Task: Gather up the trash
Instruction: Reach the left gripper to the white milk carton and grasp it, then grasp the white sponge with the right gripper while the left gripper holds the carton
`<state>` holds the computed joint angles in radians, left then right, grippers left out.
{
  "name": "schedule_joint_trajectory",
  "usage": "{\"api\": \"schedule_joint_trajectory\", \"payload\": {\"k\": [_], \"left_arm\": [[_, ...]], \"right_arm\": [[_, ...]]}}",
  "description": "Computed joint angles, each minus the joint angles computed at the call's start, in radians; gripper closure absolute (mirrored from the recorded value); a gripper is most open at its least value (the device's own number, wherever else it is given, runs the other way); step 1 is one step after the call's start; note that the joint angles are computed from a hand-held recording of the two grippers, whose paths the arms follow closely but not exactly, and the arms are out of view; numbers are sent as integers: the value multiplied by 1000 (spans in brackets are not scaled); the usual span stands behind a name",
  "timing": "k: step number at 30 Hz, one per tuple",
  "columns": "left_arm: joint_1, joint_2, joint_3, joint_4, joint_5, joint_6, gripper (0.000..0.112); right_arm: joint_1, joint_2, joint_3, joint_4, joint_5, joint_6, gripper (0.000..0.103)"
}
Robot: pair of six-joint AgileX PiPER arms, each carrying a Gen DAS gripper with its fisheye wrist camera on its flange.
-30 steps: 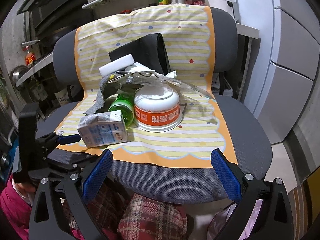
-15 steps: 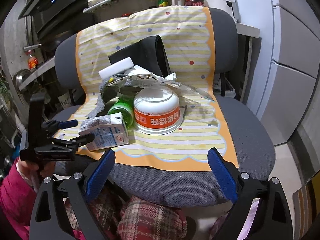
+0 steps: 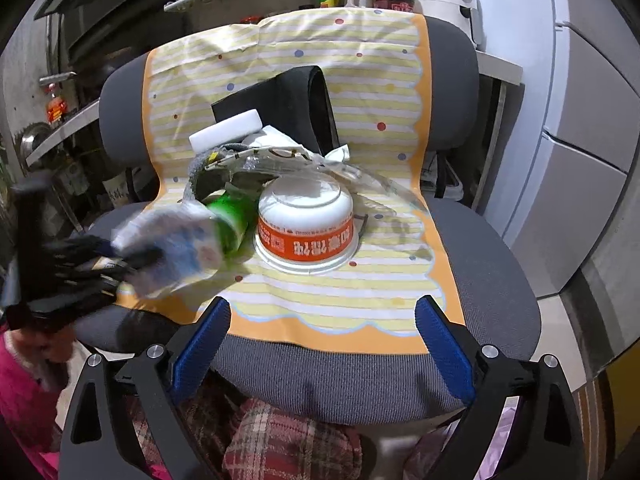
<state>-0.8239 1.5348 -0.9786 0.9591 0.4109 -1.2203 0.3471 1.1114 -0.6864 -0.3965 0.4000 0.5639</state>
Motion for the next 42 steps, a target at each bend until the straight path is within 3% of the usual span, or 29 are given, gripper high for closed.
{"api": "schedule_joint_trajectory", "payload": {"k": [2, 4, 5, 7, 9, 12, 18, 21, 25, 30, 34, 35, 37, 42], "left_arm": [[-2, -96, 37, 44, 34, -85, 76], [-9, -145, 42, 79, 104, -139, 76], [-10, -161, 35, 87, 157, -160, 76], [8, -180, 32, 109, 203, -195, 76], [39, -186, 35, 135, 239, -229, 76], [107, -183, 30, 94, 232, -201, 76], [193, -139, 6, 82, 215, -177, 76], [240, -127, 8, 55, 169, -153, 76], [286, -90, -8, 27, 121, -115, 76], [318, -39, -34, 3, 78, -82, 76], [325, -8, -48, -15, 63, -68, 76], [323, -3, -51, -18, 65, -67, 76], [317, 0, -54, -18, 74, -69, 76], [279, -30, -62, -4, 133, -87, 76]], "right_arm": [[24, 25, -33, -53, 1, 51, 13], [75, 56, -67, -204, 17, 210, 35], [88, 80, -95, -238, 27, 248, 39], [83, 126, -140, -185, -8, 203, 40], [74, 173, -198, -75, -21, 86, 46], [80, 245, -293, -27, -30, 24, 53], [38, 463, -556, 373, -39, -347, 56], [32, 585, -703, 389, -7, -333, 54], [28, 747, -909, 343, 55, -262, 42], [-21, 912, -1127, 526, 168, -331, 40], [-46, 986, -1219, 612, 228, -336, 43], [-47, 992, -1224, 627, 229, -340, 57], [-44, 987, -1217, 652, 212, -369, 67], [-37, 843, -1053, 771, 40, -520, 73]]}}
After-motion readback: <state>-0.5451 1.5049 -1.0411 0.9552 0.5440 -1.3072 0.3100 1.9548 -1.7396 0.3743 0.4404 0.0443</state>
